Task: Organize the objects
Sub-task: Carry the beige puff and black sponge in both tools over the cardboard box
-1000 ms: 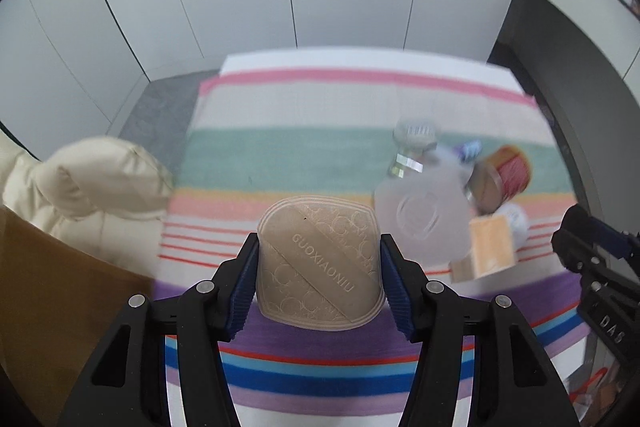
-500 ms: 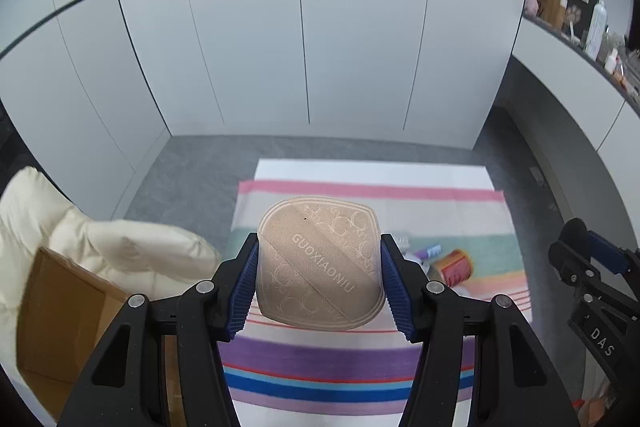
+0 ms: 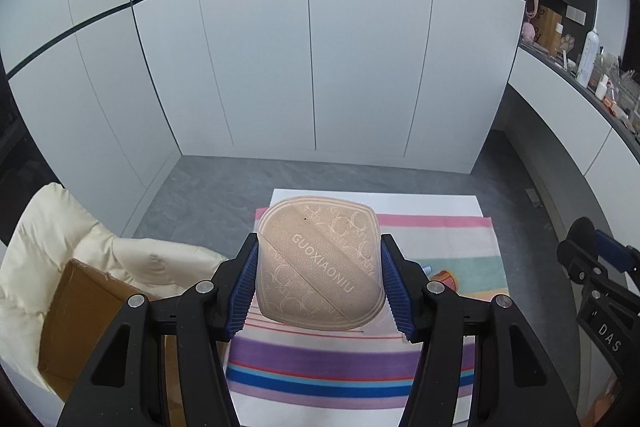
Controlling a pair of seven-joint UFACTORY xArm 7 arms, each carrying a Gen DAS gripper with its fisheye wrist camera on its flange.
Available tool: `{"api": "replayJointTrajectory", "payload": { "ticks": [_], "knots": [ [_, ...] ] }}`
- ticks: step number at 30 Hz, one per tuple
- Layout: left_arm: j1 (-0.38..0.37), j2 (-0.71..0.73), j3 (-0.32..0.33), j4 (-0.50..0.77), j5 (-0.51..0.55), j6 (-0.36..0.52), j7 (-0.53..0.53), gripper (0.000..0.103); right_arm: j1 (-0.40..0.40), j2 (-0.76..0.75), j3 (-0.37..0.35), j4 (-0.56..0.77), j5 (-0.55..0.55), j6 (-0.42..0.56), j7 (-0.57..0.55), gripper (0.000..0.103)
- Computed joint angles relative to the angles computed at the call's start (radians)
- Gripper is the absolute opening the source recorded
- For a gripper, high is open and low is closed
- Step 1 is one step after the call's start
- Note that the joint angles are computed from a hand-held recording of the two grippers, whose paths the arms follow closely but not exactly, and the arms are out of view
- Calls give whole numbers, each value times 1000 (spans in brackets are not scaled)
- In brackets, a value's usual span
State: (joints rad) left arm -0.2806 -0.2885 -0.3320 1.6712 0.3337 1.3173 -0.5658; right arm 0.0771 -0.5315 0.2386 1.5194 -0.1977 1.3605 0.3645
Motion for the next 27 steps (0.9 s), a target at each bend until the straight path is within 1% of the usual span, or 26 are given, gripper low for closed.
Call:
{"api": "replayJointTrajectory", "payload": {
  "ticks": [5, 9, 12, 16, 23, 27],
  "knots": [
    [-3, -26, 6, -9, -26, 25, 11, 59, 2, -13, 4, 5, 2, 10, 3, 54],
    [3, -54, -2, -22, -30, 43, 24, 59, 9, -31, 9, -8, 15, 23, 4, 54],
    [5, -85, -2, -42, -54, 55, 34, 59, 11, -50, 15, -21, 17, 37, 4, 54],
    [11, -142, -2, -84, -87, 57, 52, 59, 17, -97, 19, -52, 37, 40, 16, 54],
    [31, -260, -47, -161, -89, 61, 118, 59, 20, -179, 36, -92, 64, 80, 21, 54],
    [37, -319, -43, -185, -149, 85, 134, 59, 24, -236, 45, -119, 90, 106, 31, 54]
  ]
}}
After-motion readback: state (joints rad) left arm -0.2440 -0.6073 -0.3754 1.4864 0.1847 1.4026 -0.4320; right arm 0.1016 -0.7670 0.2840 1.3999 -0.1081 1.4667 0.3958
